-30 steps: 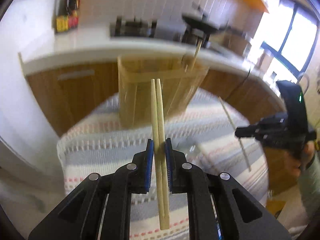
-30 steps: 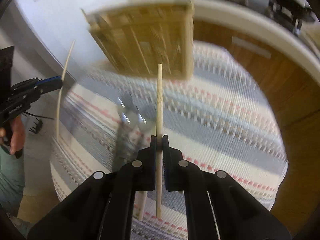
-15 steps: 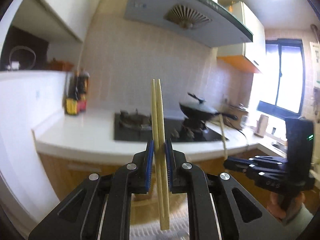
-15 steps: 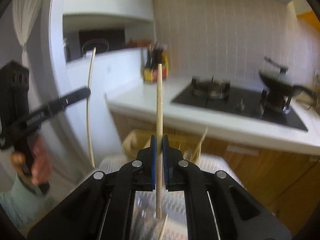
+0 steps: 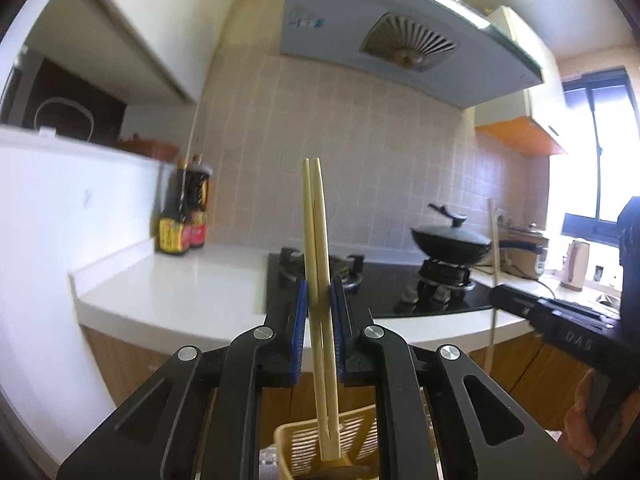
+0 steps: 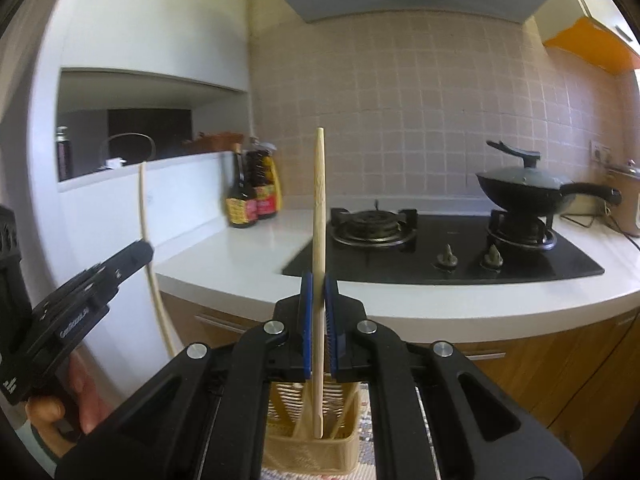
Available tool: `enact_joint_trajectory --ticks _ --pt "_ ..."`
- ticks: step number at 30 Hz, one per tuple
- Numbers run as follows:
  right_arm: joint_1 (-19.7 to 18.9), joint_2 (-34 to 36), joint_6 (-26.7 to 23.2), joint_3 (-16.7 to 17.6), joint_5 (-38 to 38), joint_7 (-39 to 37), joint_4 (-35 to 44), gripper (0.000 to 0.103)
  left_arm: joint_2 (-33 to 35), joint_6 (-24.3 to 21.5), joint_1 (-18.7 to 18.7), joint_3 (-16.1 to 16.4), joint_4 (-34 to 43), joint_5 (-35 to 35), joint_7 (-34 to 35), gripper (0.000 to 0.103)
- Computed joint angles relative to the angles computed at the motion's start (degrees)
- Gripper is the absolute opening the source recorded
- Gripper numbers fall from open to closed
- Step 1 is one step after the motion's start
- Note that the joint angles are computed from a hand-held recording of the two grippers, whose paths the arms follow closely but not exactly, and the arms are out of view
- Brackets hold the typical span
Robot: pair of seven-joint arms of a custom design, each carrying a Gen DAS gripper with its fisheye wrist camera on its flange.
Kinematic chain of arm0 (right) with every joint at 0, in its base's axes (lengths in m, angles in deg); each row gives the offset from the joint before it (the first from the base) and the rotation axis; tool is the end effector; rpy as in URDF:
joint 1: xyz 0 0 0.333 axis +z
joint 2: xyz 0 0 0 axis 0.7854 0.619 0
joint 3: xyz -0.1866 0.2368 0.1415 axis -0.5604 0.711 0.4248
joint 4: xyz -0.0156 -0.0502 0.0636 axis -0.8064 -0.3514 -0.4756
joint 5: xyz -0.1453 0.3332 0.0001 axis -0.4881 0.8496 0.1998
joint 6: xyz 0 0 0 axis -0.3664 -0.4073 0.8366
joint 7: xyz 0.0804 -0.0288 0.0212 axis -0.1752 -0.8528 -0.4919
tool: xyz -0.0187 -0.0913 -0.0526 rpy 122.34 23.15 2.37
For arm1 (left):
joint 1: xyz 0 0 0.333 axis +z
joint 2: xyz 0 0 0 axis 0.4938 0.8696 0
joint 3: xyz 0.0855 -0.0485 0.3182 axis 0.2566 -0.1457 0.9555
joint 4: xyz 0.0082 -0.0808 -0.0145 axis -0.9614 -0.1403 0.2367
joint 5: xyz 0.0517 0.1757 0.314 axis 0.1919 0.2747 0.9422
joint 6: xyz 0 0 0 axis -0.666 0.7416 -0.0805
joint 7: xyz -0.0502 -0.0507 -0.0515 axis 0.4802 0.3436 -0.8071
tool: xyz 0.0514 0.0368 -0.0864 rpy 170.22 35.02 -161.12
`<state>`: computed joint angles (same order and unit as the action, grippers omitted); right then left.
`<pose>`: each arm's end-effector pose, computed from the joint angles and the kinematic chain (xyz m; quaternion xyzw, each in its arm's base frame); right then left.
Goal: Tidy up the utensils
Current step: 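Lift the chopsticks with left tool while right tool carries its chopstick to the basket, then open both tools to drop the chopsticks into the basket, then move both open tools down toward the clear spoons on the cloth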
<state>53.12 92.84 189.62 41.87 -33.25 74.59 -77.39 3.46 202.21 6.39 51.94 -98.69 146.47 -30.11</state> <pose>0.7138 0.0877 0.6857 -0.7046 0.3703 -0.2370 0.5570 0.6235 -0.2990 0.6581 -0.5946 0.4413 -0.4760 0.4744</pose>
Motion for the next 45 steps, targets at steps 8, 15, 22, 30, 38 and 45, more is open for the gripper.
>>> enact_joint_trajectory --ticks 8,15,22,30,38,45 --pt "1.1 4.8 2.6 0.2 -2.6 2.2 2.5 0.005 2.3 1.8 1.7 1.0 -0.7 -2.6 -1.0 0.01" --pt "-0.5 4.2 5.3 2.9 0.8 -3.8 -1.7 0.005 1.9 3.5 1.8 1.4 -3.4 -0.4 -3.1 0.011" --pt "-1.7 0.1 0.9 1.8 3.3 -8.8 -7.8 0.021 -1.0 6.2 3.0 0.0 -8.2 0.1 -5.6 0.019" --pt "-4.0 -7.7 -5.4 -1.8 7.5 -11.9 -16.5 0.025 -9.3 -0.2 3.0 -4.1 -17.0 -2.1 -2.4 0.044" --pt "-0.9 -13.5 -10.8 -8.4 -4.6 -1.6 -20.2 0.025 -13.1 3.1 6.9 -10.1 -20.6 -31.7 20.0 0.044" --pt "-0.2 -9.7 -31.1 -11.5 -22.9 14.6 -11.1 0.025 -10.1 3.2 11.0 -15.4 -21.6 -71.9 48.7 0.043"
